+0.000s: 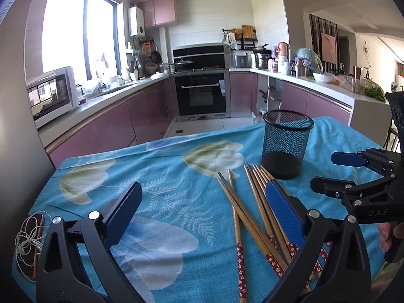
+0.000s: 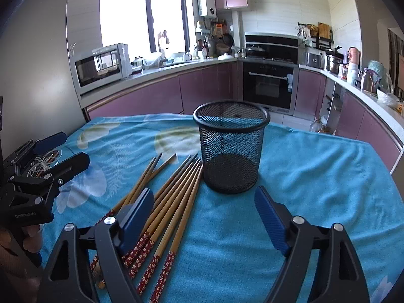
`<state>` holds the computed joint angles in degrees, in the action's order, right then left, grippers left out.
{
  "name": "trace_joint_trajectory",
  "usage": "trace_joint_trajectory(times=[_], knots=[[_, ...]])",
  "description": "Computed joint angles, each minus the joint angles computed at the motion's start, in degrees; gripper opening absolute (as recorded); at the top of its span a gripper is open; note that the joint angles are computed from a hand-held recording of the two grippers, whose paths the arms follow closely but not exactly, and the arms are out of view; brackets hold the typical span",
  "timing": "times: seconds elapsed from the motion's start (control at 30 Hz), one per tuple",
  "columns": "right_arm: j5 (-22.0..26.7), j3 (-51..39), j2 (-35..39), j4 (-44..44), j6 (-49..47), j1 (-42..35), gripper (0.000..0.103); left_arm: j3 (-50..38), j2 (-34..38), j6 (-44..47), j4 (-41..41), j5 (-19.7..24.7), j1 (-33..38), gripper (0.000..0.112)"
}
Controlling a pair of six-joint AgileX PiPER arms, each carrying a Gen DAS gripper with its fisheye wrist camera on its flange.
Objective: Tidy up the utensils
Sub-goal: 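Lower the left gripper onto one chopstick and close while the right gripper grasps another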
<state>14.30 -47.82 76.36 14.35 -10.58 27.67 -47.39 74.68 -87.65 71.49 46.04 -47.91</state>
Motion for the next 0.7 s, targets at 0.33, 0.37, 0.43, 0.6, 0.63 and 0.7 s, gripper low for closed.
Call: trace_joint_trajectory(times=[0.33, 0.37, 0.43, 0.6, 0.63, 0.7], knots=[[8.4, -4.3, 5.3, 1.9, -2.3, 0.0, 0.057, -4.4, 7.2, 18.4, -16.1, -8.2, 6.5, 0.081], [9.1, -4.5, 5.4, 2.6, -3.0, -0.2, 0.057, -4.8, 7.7, 19.9, -17.4, -8.5, 7.0, 0.08], [9.8, -4.7, 5.7, 3.3, -3.8, -0.5, 0.057, -5.5, 8.6, 23.3, -20.3, -9.6, 8.2, 0.074], [10.1, -4.9, 6.4, 6.6, -7.1, -1.4, 0.057, -6.3, 9.5, 29.3, -26.7, -10.8, 10.2, 0.066], [10.3, -5.2, 6.7, 7.0, -7.5, -1.5, 0.057, -6.5, 9.8, 30.0, -27.4, -10.7, 10.5, 0.063], [10.9, -5.4, 7.0, 7.7, -8.3, -1.9, 0.057, -6.9, 10.3, 32.6, -29.7, -10.7, 11.1, 0.061]])
